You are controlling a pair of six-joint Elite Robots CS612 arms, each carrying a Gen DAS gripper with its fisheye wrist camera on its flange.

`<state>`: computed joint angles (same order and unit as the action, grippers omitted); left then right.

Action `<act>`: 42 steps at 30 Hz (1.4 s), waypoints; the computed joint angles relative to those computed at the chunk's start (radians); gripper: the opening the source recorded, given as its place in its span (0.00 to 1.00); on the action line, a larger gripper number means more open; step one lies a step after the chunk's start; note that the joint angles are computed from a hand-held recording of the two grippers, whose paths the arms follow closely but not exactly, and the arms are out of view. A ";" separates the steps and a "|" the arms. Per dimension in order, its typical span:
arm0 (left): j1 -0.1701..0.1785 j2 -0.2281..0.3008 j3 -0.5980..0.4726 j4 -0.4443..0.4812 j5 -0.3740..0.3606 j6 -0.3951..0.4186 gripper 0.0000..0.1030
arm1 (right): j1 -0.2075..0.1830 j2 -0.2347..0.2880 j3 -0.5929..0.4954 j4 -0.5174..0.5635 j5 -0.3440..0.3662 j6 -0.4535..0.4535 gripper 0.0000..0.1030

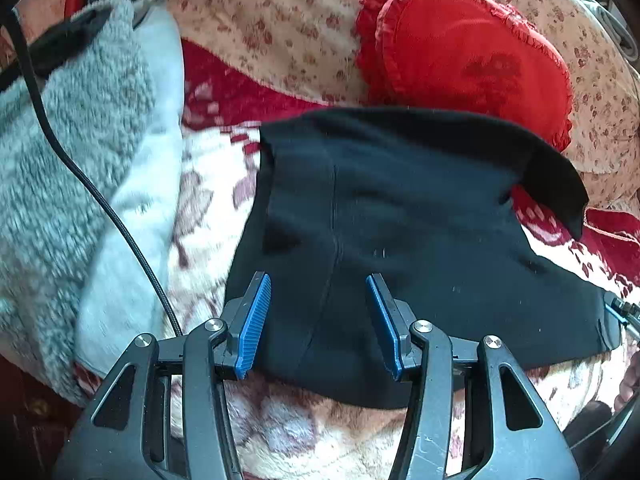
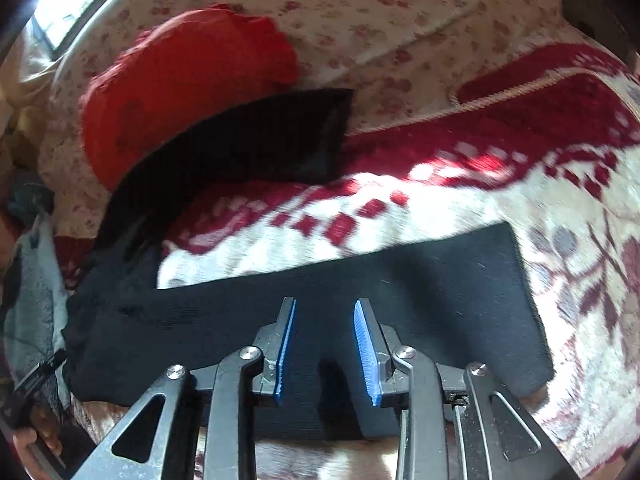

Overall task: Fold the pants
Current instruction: 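Open both tools to release the pants and lay them flat, then grasp the ribbed edge of the pants with the right tool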

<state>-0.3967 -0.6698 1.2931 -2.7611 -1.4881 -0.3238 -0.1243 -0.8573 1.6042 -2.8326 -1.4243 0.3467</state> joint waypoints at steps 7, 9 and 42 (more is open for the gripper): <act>-0.001 0.028 -0.068 -0.001 0.009 0.032 0.48 | 0.045 0.056 -0.108 -0.032 0.120 -0.186 0.38; 0.000 0.045 -0.102 0.001 -0.002 0.042 0.53 | 0.066 0.083 -0.159 -0.037 0.133 -0.257 0.38; 0.047 0.177 -0.370 0.107 -0.095 -0.092 0.57 | 0.153 0.313 -0.571 0.081 0.079 -0.871 0.05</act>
